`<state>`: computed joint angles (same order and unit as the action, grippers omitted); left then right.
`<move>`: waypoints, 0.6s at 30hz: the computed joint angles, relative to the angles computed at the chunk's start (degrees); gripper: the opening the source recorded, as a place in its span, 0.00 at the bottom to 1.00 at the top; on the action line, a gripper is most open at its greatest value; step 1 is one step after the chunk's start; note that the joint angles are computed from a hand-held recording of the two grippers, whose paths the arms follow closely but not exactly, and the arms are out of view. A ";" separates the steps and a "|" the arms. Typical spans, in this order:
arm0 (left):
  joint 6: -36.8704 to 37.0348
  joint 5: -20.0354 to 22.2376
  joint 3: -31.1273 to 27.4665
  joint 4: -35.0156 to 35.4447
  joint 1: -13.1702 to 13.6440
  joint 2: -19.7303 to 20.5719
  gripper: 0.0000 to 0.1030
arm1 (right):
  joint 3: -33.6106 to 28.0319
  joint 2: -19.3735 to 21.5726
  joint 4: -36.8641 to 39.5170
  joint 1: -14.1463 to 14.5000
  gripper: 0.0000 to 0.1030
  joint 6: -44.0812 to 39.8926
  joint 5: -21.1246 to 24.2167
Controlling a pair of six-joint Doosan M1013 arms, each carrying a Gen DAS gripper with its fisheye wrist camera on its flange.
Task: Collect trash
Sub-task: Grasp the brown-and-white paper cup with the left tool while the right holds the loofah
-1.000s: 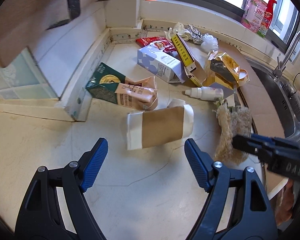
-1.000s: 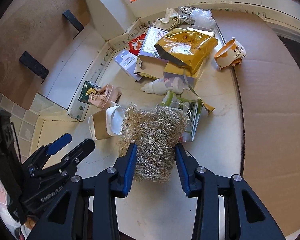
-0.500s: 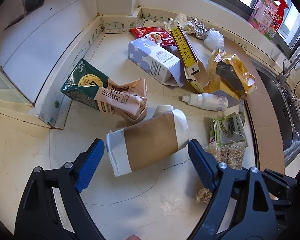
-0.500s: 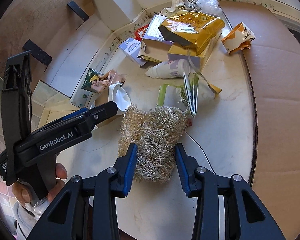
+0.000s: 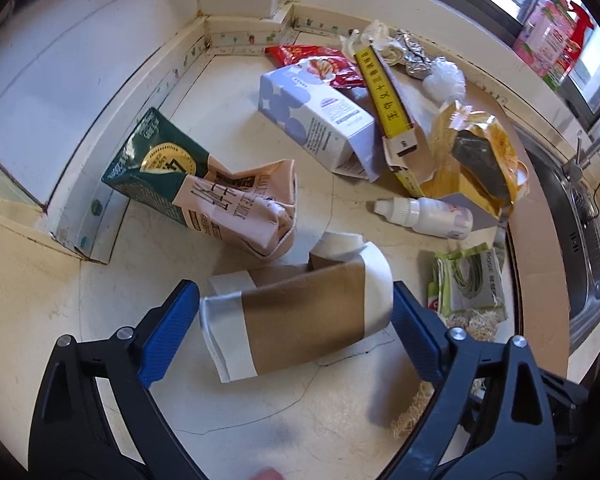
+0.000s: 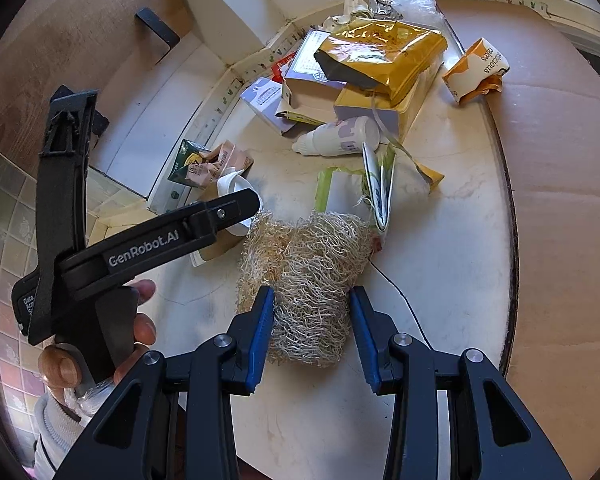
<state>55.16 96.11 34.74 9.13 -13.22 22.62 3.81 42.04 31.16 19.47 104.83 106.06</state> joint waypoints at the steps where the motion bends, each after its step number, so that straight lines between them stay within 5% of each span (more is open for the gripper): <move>1: -0.56 -0.05 0.36 -0.22 0.10 -0.09 0.83 | 1.06 -0.51 0.06 -0.02 0.37 -0.26 -0.45; 8: -1.58 -2.79 3.94 0.48 -0.91 -2.78 0.79 | 2.46 -1.52 -0.19 0.12 0.36 -1.78 -0.42; 18: -2.48 -3.54 8.37 4.11 -6.09 -9.35 0.79 | 17.18 -11.13 0.21 -0.99 0.36 -5.87 -5.91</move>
<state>52.68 92.57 43.11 13.24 -19.31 13.27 20.99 30.91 31.37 18.47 98.96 100.15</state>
